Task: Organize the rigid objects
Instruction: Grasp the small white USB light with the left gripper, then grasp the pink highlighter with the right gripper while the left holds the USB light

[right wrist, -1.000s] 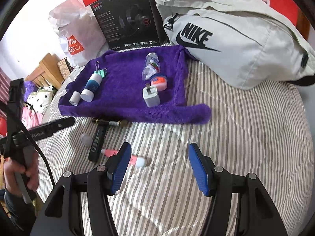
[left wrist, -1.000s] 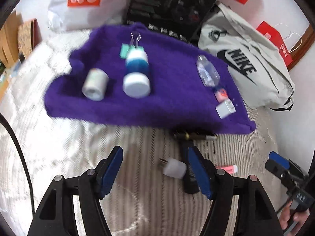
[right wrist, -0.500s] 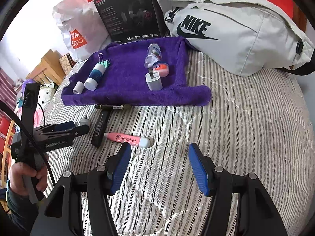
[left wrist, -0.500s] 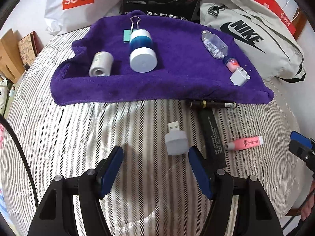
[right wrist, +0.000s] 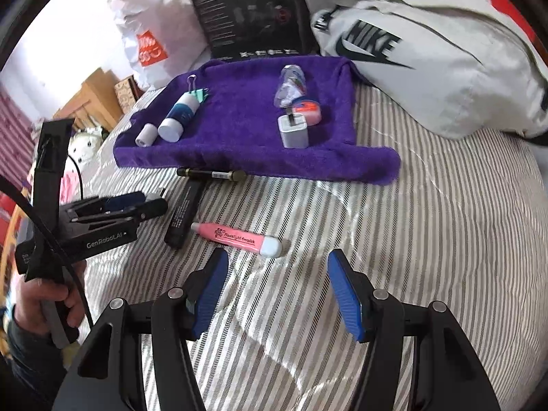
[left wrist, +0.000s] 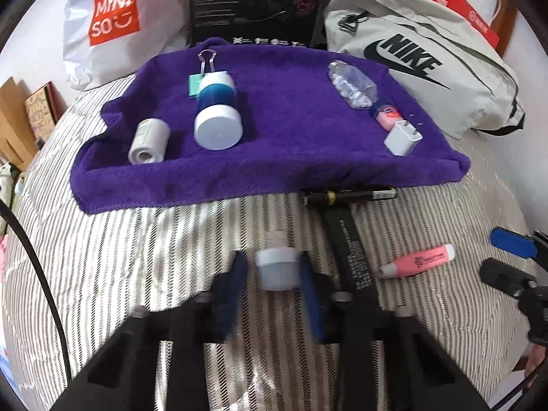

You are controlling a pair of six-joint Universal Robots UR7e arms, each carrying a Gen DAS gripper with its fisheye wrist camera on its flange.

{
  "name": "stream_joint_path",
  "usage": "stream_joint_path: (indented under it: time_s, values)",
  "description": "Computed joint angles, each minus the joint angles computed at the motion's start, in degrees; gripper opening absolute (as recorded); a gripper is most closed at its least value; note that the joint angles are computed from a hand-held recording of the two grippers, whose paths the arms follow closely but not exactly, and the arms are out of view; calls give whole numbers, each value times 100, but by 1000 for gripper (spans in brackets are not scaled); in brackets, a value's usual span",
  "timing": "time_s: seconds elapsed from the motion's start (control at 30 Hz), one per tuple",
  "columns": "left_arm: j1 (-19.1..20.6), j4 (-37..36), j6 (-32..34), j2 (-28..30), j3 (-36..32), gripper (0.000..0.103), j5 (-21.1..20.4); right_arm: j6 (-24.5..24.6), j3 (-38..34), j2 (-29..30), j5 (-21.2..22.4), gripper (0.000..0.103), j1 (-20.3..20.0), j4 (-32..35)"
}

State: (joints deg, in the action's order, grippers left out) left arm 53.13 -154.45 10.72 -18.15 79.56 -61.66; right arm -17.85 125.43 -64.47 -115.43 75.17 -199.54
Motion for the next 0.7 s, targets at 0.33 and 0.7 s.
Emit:
stream_joint_path:
  time_s: [0.33, 0.7]
  values:
    - [133, 248, -38, -188, -10, 23, -49, -889, -396, 481, 45, 59, 46, 166]
    - [192, 349, -63, -210, -58, 23, -158, -1765, -973, 970, -305, 43, 103, 292]
